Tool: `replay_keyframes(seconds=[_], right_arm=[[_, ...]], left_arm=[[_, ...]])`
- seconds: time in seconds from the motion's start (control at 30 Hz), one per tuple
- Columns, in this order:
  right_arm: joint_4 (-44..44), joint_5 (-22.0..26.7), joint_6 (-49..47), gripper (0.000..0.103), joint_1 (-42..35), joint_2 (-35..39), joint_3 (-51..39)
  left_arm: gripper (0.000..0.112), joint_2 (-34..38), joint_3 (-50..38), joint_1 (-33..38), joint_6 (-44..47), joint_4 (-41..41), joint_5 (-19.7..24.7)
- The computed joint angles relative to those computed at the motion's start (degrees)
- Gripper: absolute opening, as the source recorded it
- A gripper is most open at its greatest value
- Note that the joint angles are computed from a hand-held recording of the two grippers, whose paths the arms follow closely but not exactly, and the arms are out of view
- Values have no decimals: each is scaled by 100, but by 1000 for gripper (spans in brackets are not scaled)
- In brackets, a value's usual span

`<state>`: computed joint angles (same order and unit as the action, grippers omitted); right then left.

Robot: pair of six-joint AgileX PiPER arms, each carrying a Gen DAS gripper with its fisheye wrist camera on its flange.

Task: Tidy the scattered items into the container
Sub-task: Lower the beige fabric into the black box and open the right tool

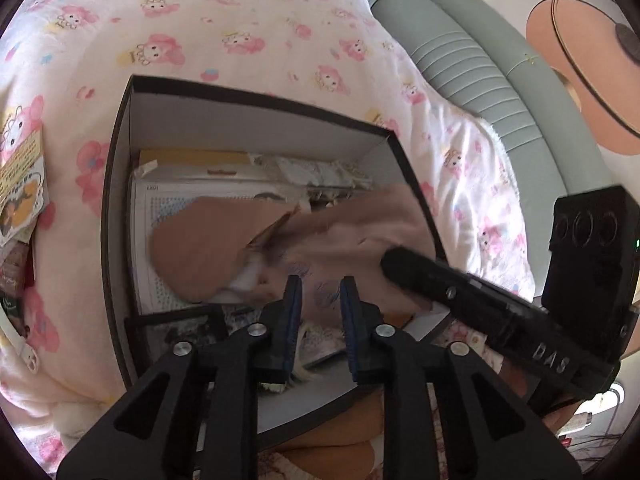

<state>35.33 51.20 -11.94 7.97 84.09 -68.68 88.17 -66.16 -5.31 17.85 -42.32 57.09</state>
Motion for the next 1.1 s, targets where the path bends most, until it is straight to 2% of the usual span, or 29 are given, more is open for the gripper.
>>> replay_keyframes(seconds=[0.1,0.27,0.37,0.47,0.53,0.6,0.73,0.87,0.97,1.03,1.1], right_arm=[[-194,-114,189,5,68,19,-38],[-326,-11,189,5,294,191,-550],[-95,303,-82,5,284,412,-1130],[183,529,-355,5,171,610,-1699],[-47,551,-263,5,151,759,-1995],[-263,581,-169,5,63,952,-2150],[-806,574,97,6,-69,1303,-2054],[-1620,1011,534,7,-5,1962,-2286],[-1758,814,715,10,-205,1903,-2145],[-1499,519,711,18,-486,1608,-1702],[-1698,349,976,19,-575,1430,-1517]], left_arm=[[29,45,94,-11,179,-167,71],[29,336,-274,-348,-8,155,217],[29,721,-956,-554,-593,694,474],[29,1108,-1776,-794,-1326,1563,559],[29,1365,-2277,-844,-1824,2084,593],[29,1519,-2537,-782,-2010,2227,551],[32,1488,-2267,-637,-1924,2133,217],[33,1479,-1988,-576,-1872,2125,166],[34,1502,-2022,-608,-1899,2088,142],[36,1684,-2308,-582,-1849,2026,249],[40,1935,-2740,-674,-1950,2151,403]])
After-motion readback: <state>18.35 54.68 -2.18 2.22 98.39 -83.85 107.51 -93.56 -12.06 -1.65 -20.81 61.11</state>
